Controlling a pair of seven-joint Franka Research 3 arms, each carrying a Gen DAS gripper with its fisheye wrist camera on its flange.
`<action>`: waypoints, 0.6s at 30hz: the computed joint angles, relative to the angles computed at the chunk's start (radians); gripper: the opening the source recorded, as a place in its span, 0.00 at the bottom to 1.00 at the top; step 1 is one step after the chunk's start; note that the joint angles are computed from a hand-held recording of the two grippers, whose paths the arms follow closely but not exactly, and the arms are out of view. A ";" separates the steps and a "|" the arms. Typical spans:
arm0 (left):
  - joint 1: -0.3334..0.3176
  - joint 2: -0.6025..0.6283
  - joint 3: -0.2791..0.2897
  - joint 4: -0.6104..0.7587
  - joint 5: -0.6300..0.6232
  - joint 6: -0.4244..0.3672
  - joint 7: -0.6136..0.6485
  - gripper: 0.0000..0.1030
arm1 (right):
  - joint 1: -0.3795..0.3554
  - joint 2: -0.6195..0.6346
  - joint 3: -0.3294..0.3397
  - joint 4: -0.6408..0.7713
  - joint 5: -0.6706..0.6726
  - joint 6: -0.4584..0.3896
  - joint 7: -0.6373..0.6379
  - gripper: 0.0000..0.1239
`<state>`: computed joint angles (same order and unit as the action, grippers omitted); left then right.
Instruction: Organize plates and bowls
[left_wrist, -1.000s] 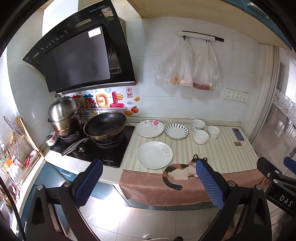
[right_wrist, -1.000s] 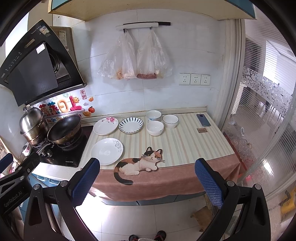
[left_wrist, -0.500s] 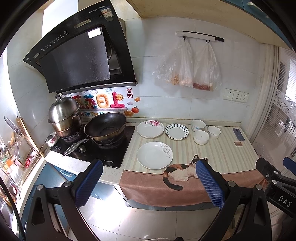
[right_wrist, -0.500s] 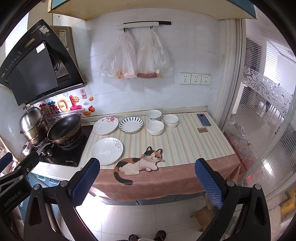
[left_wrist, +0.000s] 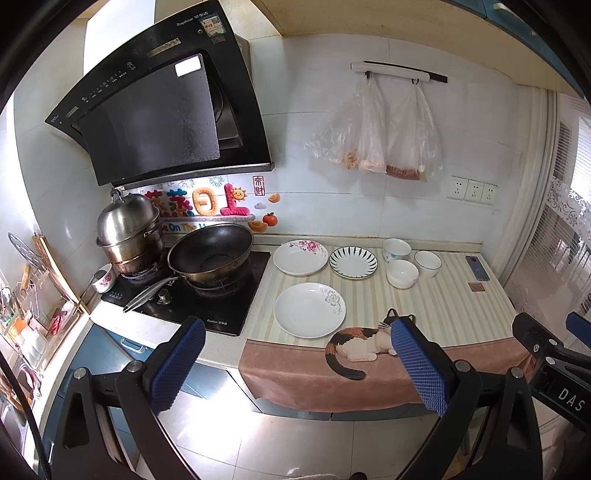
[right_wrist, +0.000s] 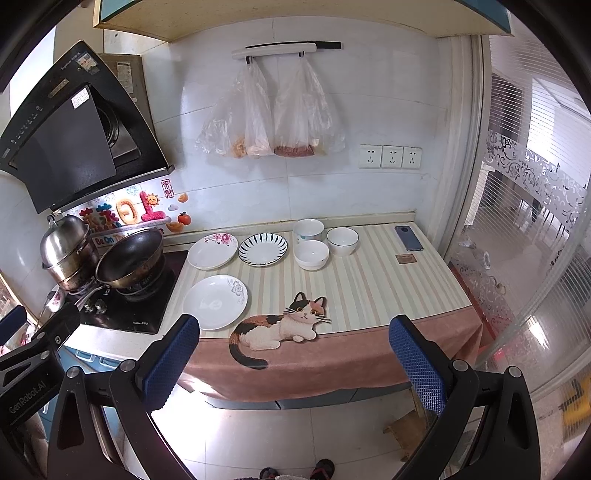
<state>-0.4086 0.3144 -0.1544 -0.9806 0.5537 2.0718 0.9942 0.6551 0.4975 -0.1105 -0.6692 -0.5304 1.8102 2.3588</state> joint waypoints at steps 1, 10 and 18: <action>0.000 0.000 0.000 0.000 0.000 0.000 0.000 1.00 | -0.004 -0.007 0.002 -0.017 -0.001 0.008 0.003 0.83; 0.000 -0.002 0.001 -0.002 0.001 0.002 0.000 1.00 | -0.005 -0.013 0.005 -0.031 -0.003 0.018 0.006 0.83; -0.002 0.008 0.002 0.019 -0.001 -0.009 0.008 1.00 | -0.009 -0.010 0.005 -0.033 0.002 0.026 0.006 0.83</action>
<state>-0.4110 0.3227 -0.1529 -0.9613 0.5530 2.0628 1.0021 0.6456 0.4879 -0.1059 -0.7023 -0.5288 1.8359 2.3650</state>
